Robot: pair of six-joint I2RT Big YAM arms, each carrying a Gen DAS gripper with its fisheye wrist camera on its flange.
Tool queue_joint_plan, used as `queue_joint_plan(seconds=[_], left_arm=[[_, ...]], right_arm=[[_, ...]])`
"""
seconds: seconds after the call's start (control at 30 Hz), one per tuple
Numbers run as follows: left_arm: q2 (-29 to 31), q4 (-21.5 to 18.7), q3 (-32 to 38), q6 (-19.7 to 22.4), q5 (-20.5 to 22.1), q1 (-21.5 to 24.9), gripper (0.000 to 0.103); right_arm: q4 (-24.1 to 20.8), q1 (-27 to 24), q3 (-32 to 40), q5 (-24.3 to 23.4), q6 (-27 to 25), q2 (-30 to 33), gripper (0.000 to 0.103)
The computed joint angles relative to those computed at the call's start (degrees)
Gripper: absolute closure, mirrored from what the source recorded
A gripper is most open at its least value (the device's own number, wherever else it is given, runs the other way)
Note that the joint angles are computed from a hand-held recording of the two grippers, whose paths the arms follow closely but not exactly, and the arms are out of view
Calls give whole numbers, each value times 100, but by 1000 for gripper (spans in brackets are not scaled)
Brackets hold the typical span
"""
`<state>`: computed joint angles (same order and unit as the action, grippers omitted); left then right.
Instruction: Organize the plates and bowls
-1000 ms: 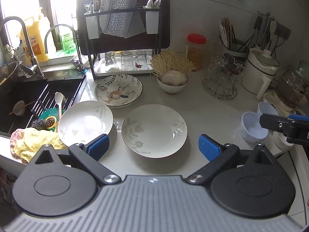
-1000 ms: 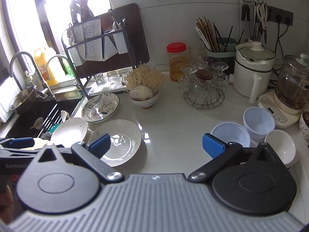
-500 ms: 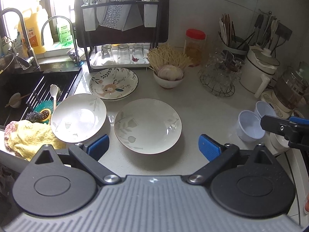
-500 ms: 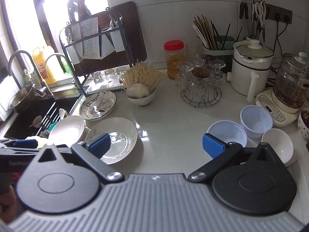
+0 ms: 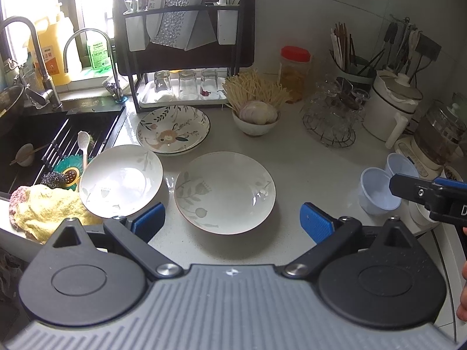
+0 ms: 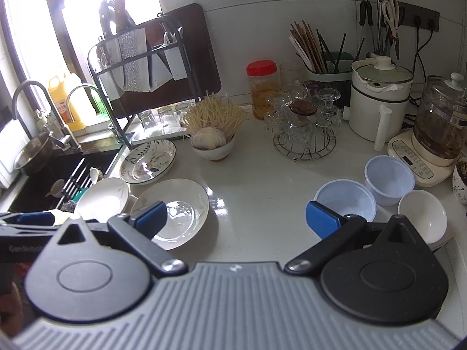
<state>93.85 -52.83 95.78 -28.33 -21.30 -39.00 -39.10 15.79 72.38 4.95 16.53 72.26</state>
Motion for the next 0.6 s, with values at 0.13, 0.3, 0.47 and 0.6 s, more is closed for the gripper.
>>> queue_joint_plan(seconds=[0.13, 0.3, 0.47, 0.6], left_arm=[[28, -25, 22, -45, -20, -28, 3], [23, 21, 16, -23, -113, -67, 3], [31, -35, -7, -179, -130, -87, 3], [32, -133, -6, -318, -253, -130, 3]], right_arm=[[52, 11, -39, 42, -40, -29, 0], [115, 3, -76, 28, -92, -40, 0], [137, -30, -94, -152, -171, -21, 0], [241, -97, -144, -401, -233, -48, 0]])
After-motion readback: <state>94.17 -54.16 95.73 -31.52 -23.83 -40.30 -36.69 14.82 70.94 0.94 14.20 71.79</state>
